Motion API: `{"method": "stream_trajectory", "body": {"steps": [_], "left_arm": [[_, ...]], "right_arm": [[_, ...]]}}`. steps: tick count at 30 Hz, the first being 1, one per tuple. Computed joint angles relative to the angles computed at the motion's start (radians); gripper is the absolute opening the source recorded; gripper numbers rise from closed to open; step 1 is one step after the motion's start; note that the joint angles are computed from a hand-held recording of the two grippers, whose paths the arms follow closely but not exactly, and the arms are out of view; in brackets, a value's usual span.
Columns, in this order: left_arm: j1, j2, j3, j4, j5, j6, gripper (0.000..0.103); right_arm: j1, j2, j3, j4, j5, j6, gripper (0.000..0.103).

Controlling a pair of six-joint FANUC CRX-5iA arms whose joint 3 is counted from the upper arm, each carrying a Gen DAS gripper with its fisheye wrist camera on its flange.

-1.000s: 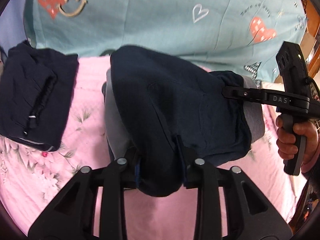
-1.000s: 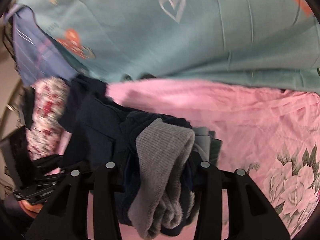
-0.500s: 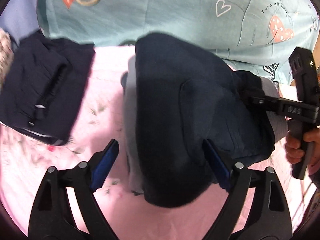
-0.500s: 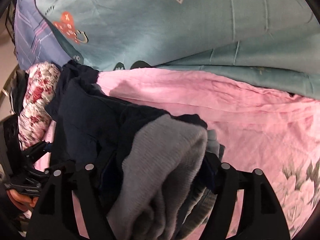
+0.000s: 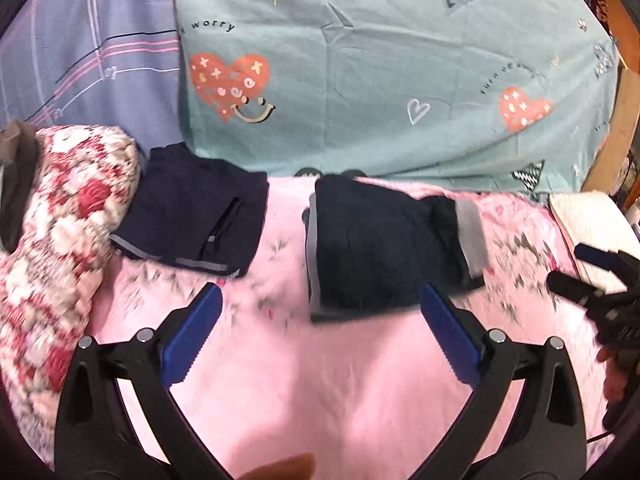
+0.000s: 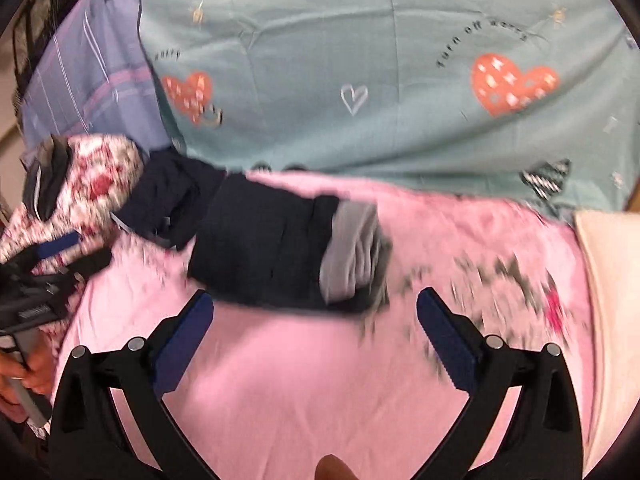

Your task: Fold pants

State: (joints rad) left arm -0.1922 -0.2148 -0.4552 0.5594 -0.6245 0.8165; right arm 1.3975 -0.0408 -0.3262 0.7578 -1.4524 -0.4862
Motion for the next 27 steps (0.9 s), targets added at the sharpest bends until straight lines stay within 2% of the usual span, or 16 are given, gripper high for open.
{"method": "stream_trajectory", "body": {"steps": [5, 12, 17, 27], "left_arm": [[0.057, -0.126, -0.078, -0.004, -0.087, -0.032, 0.101], [0.095, -0.246, -0.146, 0.007, -0.138, -0.07, 0.101], [0.106, -0.28, -0.162, 0.015, -0.172, -0.073, 0.101], [0.101, -0.319, -0.167, -0.003, -0.185, -0.048, 0.101]], "right_arm": [[0.086, 0.04, 0.041, -0.016, -0.037, -0.062, 0.102], [0.147, 0.08, 0.099, -0.036, -0.091, -0.088, 0.102], [0.181, 0.093, 0.121, -0.039, -0.12, -0.108, 0.102], [0.221, 0.093, 0.132, -0.038, -0.157, -0.143, 0.102]]}}
